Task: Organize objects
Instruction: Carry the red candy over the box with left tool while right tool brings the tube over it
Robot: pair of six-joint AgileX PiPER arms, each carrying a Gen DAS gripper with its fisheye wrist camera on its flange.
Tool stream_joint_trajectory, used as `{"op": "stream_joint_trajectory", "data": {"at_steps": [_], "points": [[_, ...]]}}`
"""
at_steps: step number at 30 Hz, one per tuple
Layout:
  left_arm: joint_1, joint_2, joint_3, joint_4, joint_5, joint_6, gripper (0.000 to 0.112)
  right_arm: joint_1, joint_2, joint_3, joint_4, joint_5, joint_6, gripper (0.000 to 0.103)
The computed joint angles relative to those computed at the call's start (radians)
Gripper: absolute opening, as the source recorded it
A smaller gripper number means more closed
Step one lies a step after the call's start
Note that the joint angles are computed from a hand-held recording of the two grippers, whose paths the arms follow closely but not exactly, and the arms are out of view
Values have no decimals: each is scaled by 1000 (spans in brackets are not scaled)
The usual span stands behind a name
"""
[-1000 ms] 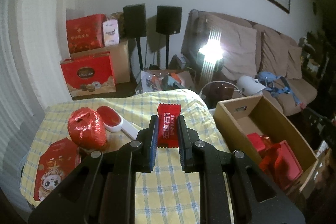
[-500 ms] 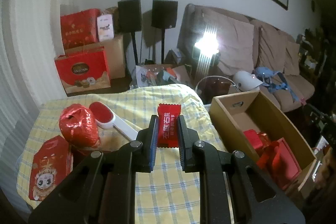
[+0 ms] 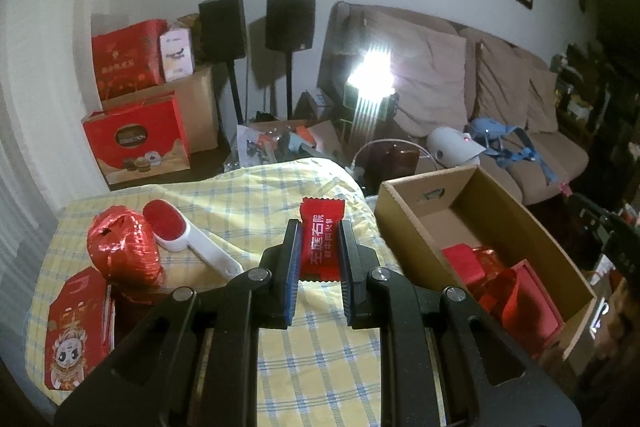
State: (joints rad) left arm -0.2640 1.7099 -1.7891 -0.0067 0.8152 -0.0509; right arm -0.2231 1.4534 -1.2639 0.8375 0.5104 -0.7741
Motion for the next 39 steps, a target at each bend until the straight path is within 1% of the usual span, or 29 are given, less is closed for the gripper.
{"op": "stream_joint_trajectory", "data": {"at_steps": [2,9,25,39], "points": [[-7,7,-10,-1,8,3,16,-6,1,-1,0,3,-1,18],[-33,1,-5,-16,-5,26,16,-17,2,-5,-27,-2,25,18],[-79,52,-104,-57,35,47,16,-28,17,-20,-63,0,64,18],[-138,112,-197,-63,67,41,16,-60,19,-21,-66,3,68,18]]}}
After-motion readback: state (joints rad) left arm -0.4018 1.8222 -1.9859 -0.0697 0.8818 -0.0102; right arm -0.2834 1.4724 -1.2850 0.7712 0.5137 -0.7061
